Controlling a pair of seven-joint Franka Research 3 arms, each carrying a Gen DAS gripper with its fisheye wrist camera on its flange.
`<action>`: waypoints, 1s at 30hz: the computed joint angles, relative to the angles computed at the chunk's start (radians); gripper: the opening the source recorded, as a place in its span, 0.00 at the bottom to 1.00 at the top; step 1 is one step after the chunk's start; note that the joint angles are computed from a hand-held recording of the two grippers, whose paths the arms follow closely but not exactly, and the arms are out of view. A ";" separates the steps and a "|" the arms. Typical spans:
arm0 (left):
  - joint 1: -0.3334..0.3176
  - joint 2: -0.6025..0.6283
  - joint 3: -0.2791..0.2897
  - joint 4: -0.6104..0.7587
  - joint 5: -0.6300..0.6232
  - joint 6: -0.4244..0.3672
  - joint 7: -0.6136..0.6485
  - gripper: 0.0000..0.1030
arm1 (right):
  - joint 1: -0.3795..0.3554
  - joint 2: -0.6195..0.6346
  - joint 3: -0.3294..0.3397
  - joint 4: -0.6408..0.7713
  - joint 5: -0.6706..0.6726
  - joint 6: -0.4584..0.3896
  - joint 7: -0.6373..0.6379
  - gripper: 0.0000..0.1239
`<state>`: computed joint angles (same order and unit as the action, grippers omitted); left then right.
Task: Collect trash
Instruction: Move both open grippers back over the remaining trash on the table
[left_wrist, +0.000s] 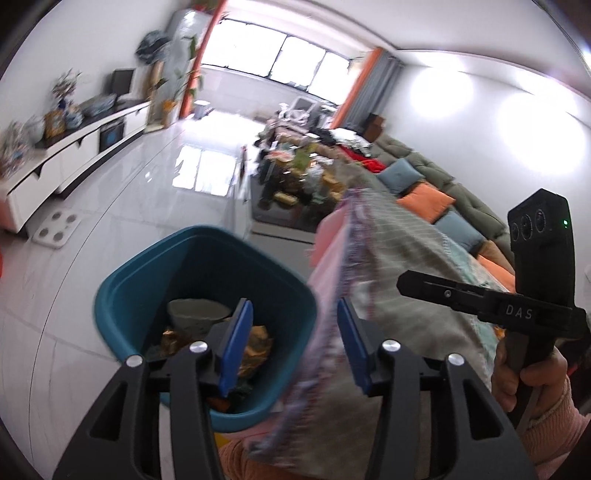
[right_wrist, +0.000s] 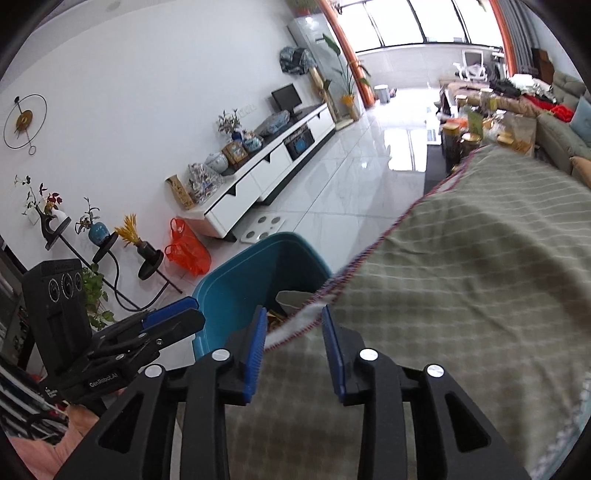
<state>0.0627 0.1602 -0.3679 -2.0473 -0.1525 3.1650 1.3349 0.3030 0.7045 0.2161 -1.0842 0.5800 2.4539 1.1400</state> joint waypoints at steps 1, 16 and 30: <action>0.010 0.005 -0.026 0.009 -0.006 0.005 0.024 0.52 | -0.009 -0.026 0.003 -0.041 0.012 0.024 -0.014 0.30; 0.006 0.209 -0.253 0.249 0.015 -0.087 0.262 0.60 | -0.112 -0.343 -0.034 -0.499 0.211 0.295 -0.132 0.39; -0.228 0.374 -0.125 0.528 0.070 -0.249 0.288 0.60 | -0.186 -0.441 -0.076 -0.663 0.336 0.402 -0.170 0.42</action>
<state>-0.1652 0.5345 -0.4930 -1.5189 -0.0821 2.9161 1.6229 0.1168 0.2637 0.1400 -1.7476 0.9165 2.8560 0.9697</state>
